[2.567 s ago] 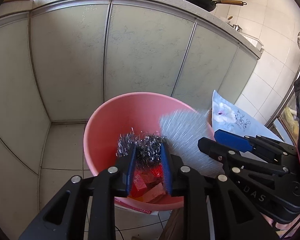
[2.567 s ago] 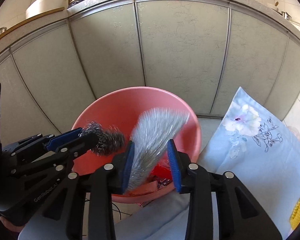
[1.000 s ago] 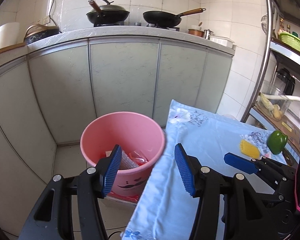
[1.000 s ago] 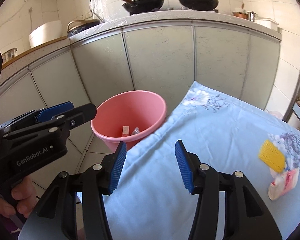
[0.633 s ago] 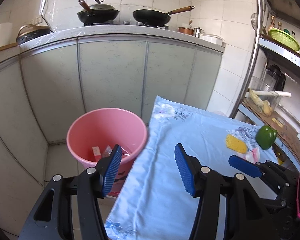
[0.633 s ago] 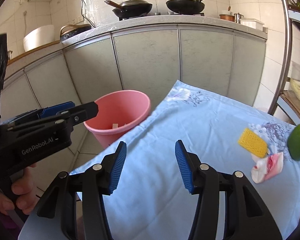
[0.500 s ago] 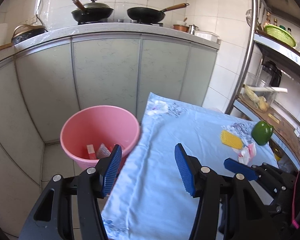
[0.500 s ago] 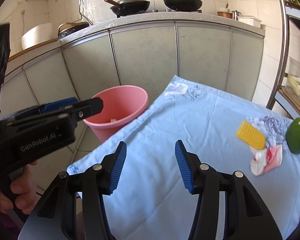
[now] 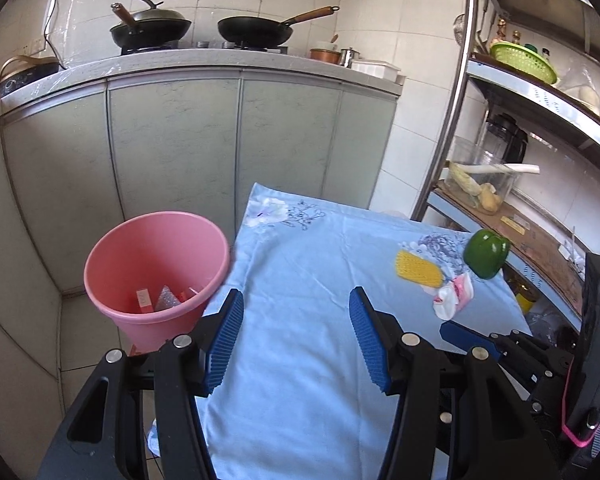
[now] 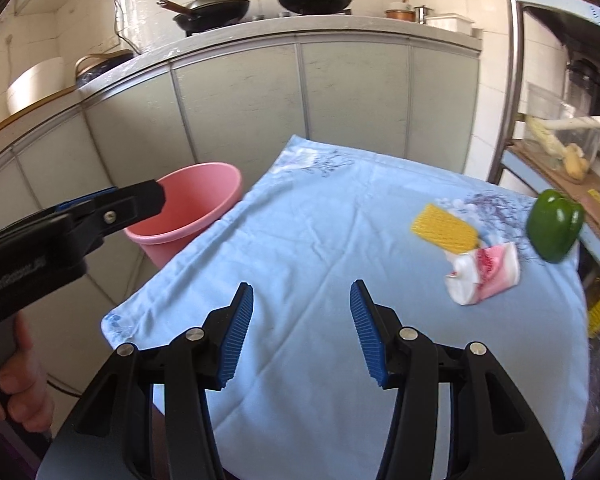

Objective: Collect trash
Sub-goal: 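Move both tools back from the bucket toward the table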

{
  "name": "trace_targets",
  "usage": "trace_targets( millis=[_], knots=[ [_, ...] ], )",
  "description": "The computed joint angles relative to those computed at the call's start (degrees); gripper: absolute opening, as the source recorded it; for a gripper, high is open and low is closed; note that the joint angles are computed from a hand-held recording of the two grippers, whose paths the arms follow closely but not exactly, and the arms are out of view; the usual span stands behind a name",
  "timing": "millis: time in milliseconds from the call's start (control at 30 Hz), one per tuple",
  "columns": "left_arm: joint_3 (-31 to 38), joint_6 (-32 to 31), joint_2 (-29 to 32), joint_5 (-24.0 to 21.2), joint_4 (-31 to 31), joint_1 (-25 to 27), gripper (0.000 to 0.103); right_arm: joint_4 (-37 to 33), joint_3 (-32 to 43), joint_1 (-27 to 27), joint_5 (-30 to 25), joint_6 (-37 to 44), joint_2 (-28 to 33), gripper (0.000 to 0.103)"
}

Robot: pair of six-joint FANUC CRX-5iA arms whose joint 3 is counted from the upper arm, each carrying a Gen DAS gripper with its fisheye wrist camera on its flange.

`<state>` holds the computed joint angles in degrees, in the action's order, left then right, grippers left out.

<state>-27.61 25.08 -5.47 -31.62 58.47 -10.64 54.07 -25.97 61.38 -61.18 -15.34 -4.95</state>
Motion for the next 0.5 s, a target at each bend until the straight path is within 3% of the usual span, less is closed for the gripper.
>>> trace_targets(
  millis=[500],
  knots=[
    [-3.8, -5.08, -3.94, -2.08, 4.81, 0.31, 0.054, -0.54, 2.32, 3.92, -7.23, -1.91, 0.53, 0.052]
  ],
)
